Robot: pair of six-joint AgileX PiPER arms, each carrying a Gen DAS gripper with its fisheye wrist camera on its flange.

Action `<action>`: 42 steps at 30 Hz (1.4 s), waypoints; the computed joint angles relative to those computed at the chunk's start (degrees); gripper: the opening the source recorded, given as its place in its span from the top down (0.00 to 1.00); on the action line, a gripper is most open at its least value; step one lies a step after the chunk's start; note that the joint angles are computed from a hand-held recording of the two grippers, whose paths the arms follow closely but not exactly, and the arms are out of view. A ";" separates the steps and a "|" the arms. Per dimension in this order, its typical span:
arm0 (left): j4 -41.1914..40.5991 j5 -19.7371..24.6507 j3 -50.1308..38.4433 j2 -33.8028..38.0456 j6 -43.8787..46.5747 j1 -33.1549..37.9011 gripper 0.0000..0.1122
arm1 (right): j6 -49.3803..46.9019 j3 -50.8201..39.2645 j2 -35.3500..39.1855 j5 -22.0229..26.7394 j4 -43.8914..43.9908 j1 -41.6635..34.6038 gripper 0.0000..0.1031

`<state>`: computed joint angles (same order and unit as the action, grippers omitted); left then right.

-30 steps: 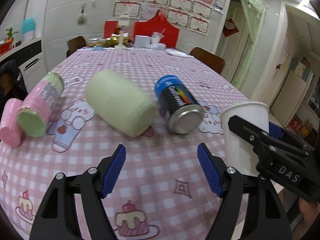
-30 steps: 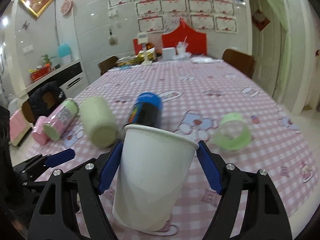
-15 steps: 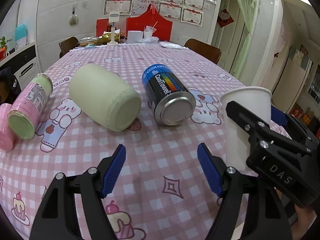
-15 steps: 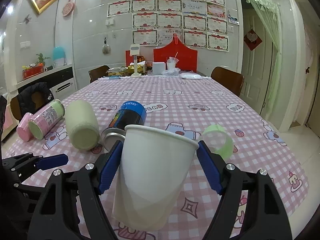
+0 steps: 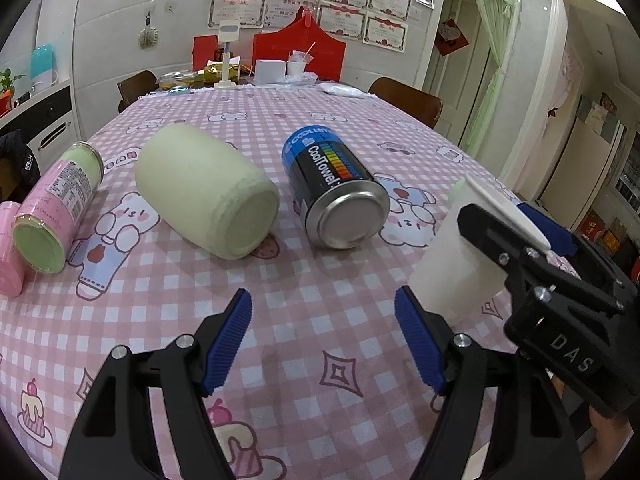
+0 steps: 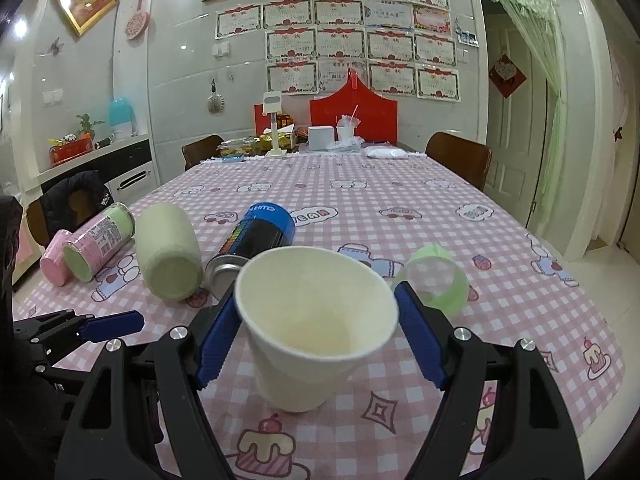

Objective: Flip cup upside down
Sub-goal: 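Rotate the held white cup with the right tool to turn its opening up, then lower the white cup onto the tablecloth and open the right tool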

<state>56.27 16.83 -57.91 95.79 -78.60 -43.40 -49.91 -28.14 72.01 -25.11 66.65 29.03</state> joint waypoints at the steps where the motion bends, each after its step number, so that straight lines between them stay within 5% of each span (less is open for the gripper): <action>1: -0.01 0.25 -0.14 0.14 0.06 -0.15 0.35 | 0.11 0.05 -0.09 0.16 0.00 0.04 0.29; 16: 4.93 1.35 1.24 -0.92 -5.19 -1.60 0.35 | -5.90 0.45 -2.16 -1.71 6.91 3.32 0.29; 30: 8.61 4.04 3.33 -4.74 -8.74 -4.41 0.35 | -11.62 1.36 -7.03 -4.53 14.11 8.09 0.17; 42: 18.19 15.46 5.66 -10.77 -18.87 -11.72 0.29 | -21.30 1.88 -15.21 -14.96 23.78 18.22 0.09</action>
